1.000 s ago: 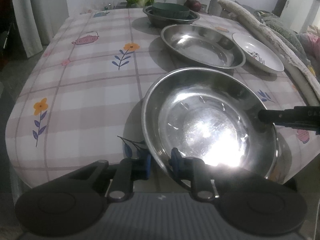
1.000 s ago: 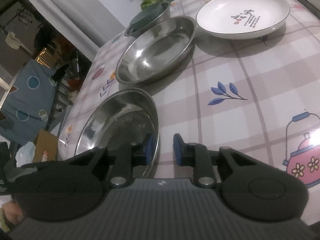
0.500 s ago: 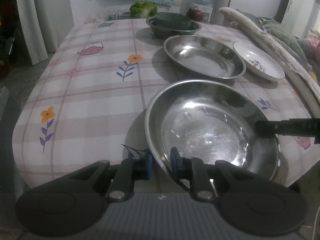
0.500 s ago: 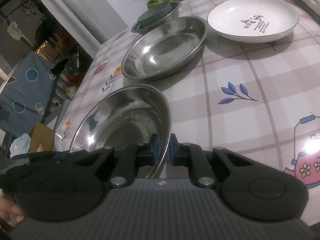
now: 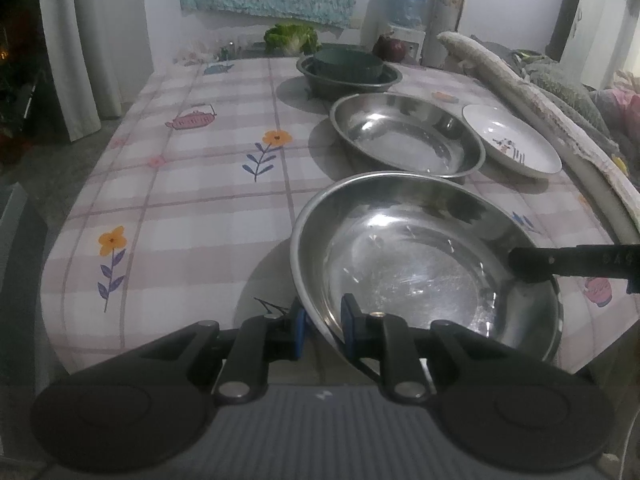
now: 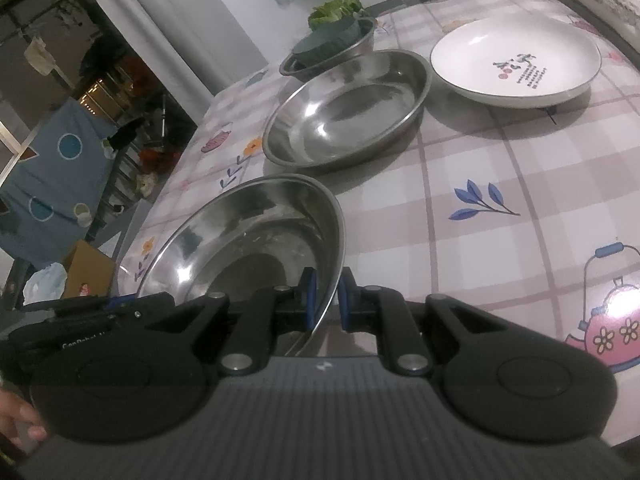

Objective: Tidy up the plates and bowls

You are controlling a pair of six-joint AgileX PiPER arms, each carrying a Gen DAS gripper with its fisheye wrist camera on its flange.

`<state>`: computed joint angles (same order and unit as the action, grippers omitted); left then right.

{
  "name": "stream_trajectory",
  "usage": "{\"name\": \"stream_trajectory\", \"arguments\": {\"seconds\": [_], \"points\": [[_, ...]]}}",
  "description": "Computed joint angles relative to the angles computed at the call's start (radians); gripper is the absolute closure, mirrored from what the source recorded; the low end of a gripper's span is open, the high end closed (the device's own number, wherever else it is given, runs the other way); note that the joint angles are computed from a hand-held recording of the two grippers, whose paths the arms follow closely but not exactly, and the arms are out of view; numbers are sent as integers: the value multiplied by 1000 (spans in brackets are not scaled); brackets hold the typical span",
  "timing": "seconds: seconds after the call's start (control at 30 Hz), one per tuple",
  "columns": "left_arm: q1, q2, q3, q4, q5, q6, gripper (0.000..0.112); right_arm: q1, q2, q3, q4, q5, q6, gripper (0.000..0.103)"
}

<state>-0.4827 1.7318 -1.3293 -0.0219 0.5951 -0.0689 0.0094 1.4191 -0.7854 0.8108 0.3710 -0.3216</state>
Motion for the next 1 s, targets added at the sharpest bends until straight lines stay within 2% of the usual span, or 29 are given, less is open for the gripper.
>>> {"name": "stream_trajectory", "arguments": {"seconds": [0.33,0.57,0.77,1.0], "points": [[-5,-29,-9,12,-5,-8,93,0,-37,-5,-12,-3,8,92],[-21,0,-83,31,10,-11,93,-27,-52,-26,-14,6,7,92],[-36,81,-221,38,49,-5,93,-79,-26,-77,10,28,-36,92],[-46,255,-498,29,140,14,93,-162,59,-188,46,69,-104,92]]}}
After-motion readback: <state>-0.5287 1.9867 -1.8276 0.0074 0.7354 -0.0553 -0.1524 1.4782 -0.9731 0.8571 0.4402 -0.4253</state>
